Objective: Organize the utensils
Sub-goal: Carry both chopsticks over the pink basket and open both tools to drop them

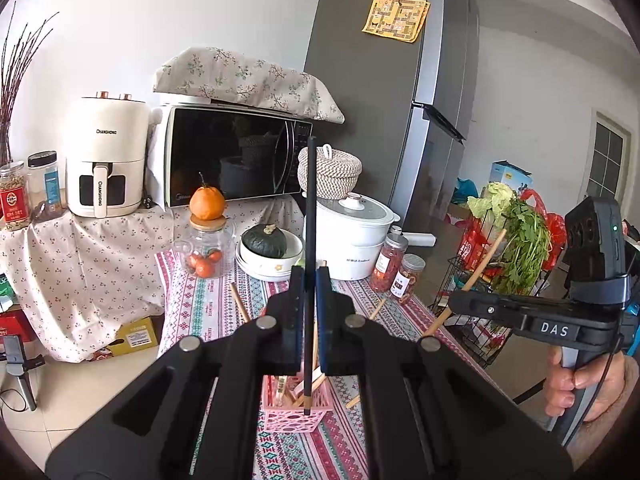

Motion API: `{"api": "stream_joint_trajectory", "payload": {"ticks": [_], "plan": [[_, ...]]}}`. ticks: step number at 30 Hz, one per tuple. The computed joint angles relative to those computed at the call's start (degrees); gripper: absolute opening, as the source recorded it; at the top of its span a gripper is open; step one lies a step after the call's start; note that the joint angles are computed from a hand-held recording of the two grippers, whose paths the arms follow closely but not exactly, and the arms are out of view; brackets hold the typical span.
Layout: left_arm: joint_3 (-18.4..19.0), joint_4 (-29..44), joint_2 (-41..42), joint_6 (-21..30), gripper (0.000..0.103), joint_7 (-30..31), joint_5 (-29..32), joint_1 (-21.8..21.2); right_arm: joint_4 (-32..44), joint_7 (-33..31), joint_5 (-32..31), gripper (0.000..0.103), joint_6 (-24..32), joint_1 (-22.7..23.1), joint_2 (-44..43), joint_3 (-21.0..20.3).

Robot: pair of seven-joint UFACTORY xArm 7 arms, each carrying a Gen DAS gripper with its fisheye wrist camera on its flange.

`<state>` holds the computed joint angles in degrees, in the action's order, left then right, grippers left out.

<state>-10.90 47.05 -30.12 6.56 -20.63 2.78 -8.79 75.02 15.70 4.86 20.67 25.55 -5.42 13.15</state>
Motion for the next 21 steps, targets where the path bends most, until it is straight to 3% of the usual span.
{"api": "stream_joint_trajectory", "payload": {"ticks": [8, 14, 17, 21], "plan": [[-2.29, 1.98, 4.54, -0.12, 0.006, -0.78, 2.53, 3.01, 0.66, -0.39, 0.76, 0.007, -1.21, 0.38, 0.99, 0.06], [2.44, 5.05, 8.86, 6.21, 0.007, 2.28, -0.79, -2.48, 0.97, -0.05, 0.94, 0.007, -2.98, 0.44, 1.82, 0.08], [4.12, 4.91, 9.80, 6.62, 0.008, 3.25, -3.78, -4.37, 1.18, 0.89, 0.33, 0.007, -3.67, 0.46, 2.37, 0.20], [5.73, 4.21, 8.63, 7.50, 0.049, 4.53, -7.94, -6.33, 1.80, 2.69, -1.91, 0.007, -4.92, 0.47, 3.19, 0.42]]}}
